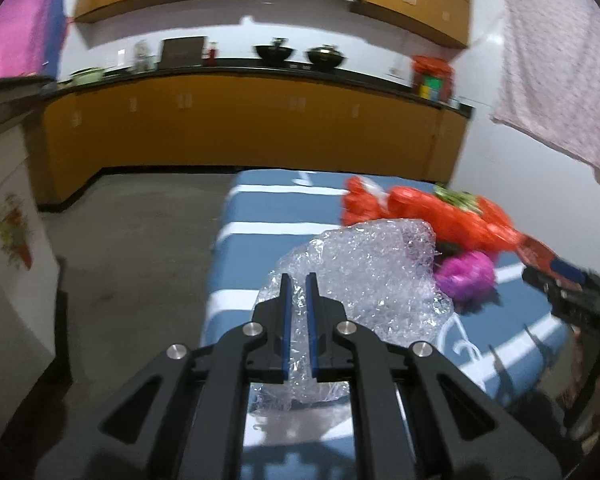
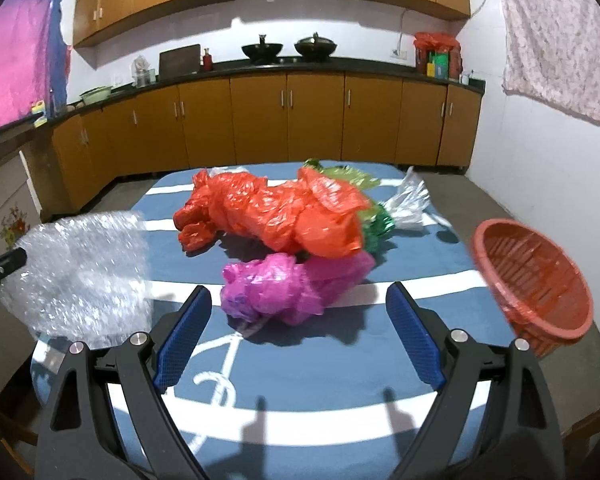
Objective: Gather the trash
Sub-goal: 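Grasp the bubble wrap with the left tool while the right tool grasps the pink bag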
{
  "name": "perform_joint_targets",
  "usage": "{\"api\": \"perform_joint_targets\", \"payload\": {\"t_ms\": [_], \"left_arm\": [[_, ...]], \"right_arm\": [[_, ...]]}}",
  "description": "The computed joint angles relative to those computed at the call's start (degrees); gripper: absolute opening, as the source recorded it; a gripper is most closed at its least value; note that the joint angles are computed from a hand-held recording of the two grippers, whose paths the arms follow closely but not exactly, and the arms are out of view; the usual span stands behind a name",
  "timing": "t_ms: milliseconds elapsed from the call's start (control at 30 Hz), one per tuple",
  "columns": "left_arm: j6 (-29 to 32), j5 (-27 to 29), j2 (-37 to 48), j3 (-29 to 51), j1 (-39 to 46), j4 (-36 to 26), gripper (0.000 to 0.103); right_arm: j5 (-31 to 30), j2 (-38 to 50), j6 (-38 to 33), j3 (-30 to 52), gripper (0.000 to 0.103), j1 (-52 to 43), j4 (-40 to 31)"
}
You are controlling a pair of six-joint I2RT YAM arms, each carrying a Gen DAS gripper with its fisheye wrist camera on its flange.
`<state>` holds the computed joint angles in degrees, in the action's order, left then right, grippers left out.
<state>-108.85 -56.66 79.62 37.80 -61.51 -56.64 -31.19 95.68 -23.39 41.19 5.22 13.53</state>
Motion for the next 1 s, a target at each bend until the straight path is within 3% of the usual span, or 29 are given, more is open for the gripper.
{"api": "perform_joint_targets", "payload": {"t_ms": [200, 533, 600, 767, 1000], "left_arm": [[-2.4, -0.8, -0.2, -0.1, 5.1, -0.7, 0.008], [5.9, -1.5, -3.3, -0.3, 11.9, 5.6, 0.008], [7.5, -1.4, -3.7, -0.5, 12.6, 7.2, 0.008], [8.6, -1.6, -3.4, -0.4, 12.6, 8.8, 0.008], [9.3, -2.7, -2.3, 2.1, 11.8, 8.6, 0.008]], "right_arm": [[8.2, 4.7, 6.3, 0.2, 0.089, 6.1, 6.0], [17.0, 10.4, 9.7, 3.6, 0.088, 11.7, 7.9], [17.4, 11.8, 8.3, 5.5, 0.070, 12.0, 5.3], [13.9, 11.8, 6.9, 6.1, 0.050, 10.0, 2.5], [8.7, 9.3, 5.2, 5.4, 0.044, 4.8, -0.7]]}}
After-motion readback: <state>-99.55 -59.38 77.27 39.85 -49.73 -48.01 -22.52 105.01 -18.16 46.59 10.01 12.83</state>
